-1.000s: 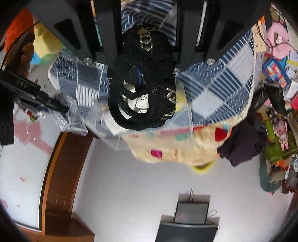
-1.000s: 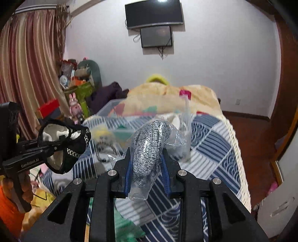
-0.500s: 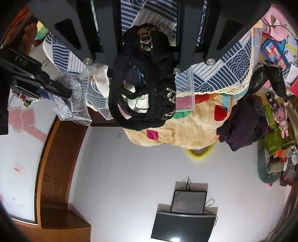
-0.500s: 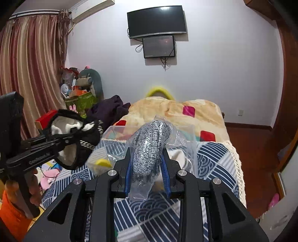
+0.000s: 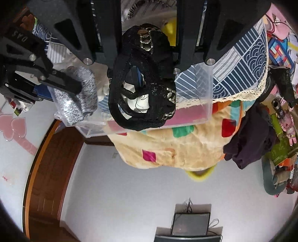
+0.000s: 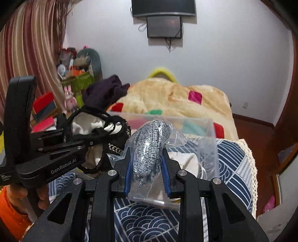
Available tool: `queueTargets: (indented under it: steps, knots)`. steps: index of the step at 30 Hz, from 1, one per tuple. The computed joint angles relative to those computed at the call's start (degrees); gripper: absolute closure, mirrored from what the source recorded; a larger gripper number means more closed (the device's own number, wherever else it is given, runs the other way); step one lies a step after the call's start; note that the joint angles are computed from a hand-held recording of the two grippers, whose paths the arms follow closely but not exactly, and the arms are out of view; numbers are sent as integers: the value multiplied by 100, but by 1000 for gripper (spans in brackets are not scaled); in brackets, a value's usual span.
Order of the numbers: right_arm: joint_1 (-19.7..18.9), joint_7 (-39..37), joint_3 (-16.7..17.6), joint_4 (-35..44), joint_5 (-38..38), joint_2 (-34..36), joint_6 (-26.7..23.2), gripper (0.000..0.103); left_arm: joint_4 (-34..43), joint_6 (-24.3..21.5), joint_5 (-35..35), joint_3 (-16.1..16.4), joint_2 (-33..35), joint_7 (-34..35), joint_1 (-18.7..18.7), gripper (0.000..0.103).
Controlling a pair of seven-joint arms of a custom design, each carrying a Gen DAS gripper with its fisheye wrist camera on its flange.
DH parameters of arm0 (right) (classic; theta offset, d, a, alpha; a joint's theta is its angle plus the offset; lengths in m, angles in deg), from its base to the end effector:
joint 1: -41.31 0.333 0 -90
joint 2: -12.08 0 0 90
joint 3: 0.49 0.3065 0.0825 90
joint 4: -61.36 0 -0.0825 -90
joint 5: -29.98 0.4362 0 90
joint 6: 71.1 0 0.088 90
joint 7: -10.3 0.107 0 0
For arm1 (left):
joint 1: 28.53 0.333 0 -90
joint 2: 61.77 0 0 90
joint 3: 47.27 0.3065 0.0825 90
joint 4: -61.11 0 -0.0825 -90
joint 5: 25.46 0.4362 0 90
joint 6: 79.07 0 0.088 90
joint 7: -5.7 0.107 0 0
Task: Organize soft objects
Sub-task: 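Lower the white bag into the clear box while the right tool drops the plastic bag in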
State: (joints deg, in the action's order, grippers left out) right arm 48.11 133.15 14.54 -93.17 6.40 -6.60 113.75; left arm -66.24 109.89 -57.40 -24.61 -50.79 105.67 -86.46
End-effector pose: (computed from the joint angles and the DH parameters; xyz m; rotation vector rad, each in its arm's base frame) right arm 0.4291 0.2108 0.3765 -1.8817 1.4515 -0.5757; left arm 0.5333 -0.3163 0.3498 -1.5697 1.9999 -1.0882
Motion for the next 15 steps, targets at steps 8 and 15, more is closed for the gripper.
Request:
queueTargets:
  steps: [8,15]
  knots:
    - [704,-406,-703,145,165,274,-376,76,173,-423,653,-94,211,-435,239,76]
    - [1262,-850,-1193,31,508,83,-620,71,-261,-222,1393,750,-113,-901,-618,53]
